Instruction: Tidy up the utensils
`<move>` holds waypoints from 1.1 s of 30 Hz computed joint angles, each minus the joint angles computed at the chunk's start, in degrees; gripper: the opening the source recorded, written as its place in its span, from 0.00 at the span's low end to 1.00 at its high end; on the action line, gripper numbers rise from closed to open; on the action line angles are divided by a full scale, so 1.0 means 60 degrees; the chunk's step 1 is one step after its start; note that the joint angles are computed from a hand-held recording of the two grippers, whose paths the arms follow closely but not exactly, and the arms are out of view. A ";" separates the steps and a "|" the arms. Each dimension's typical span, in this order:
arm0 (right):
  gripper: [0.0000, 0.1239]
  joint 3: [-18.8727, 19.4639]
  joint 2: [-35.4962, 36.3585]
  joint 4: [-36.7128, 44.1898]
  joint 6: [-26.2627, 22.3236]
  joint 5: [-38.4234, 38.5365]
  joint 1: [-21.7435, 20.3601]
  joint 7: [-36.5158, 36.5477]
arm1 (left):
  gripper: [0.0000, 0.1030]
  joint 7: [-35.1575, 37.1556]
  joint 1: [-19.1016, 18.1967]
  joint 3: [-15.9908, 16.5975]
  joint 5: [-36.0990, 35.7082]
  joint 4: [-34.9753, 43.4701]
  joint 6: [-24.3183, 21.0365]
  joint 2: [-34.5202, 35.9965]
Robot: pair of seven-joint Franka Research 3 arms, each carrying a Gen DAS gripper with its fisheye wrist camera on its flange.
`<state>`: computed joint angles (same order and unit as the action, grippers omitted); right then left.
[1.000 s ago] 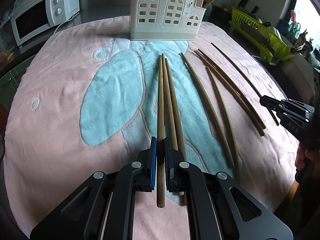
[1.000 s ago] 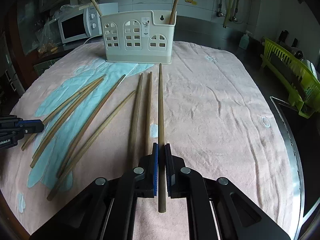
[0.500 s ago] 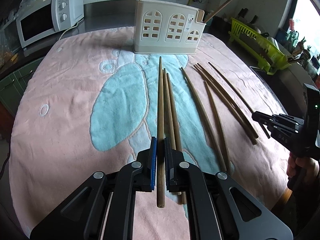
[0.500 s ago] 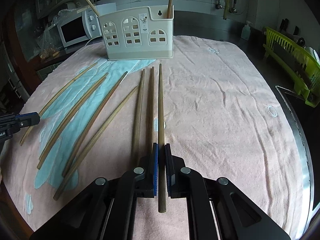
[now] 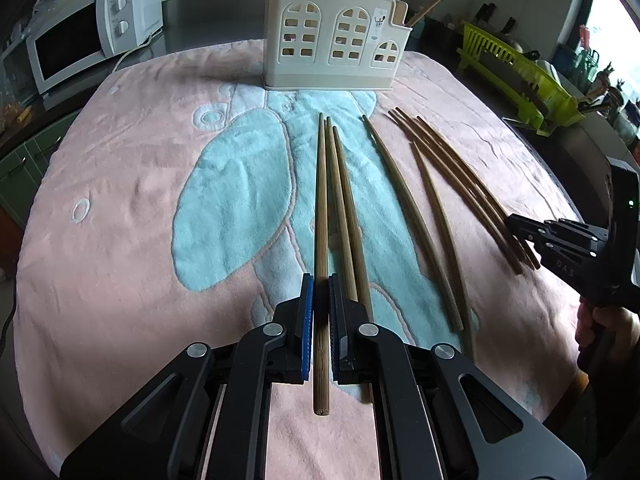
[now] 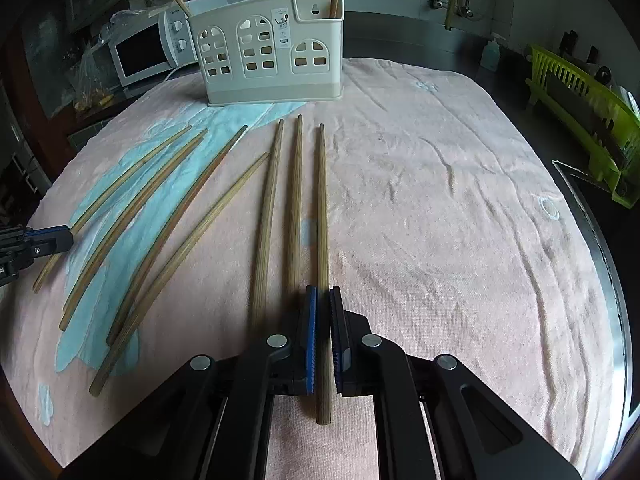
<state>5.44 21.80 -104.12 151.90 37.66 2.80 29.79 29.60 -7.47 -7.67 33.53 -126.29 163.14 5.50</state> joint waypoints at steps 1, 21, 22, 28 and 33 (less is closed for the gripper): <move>0.05 0.0008 -0.0005 -0.0019 0.0026 0.0008 -0.0004 -0.0028 | 0.06 0.0044 0.0004 -0.0007 -0.0037 0.0012 -0.0005 0.0036; 0.06 0.0049 -0.0156 -0.0329 0.0378 0.0108 -0.0013 -0.0479 | 0.09 -0.0074 -0.0149 0.0074 0.0080 0.0060 -0.0227 0.0327; 0.06 0.0050 -0.0163 -0.0342 0.0389 0.0112 -0.0016 -0.0502 | 0.09 -0.0061 -0.0146 0.0065 0.0058 0.0062 -0.0245 0.0326; 0.05 0.0061 -0.0159 -0.0351 0.0418 0.0195 -0.0018 -0.0509 | 0.09 -0.0045 -0.0169 0.0026 0.0035 0.0172 -0.0472 0.0359; 0.05 0.0174 -0.0356 -0.0445 0.0362 0.0622 -0.0175 -0.0808 | 0.06 0.0350 -0.0109 -0.0037 -0.0314 0.0199 -0.0535 0.0335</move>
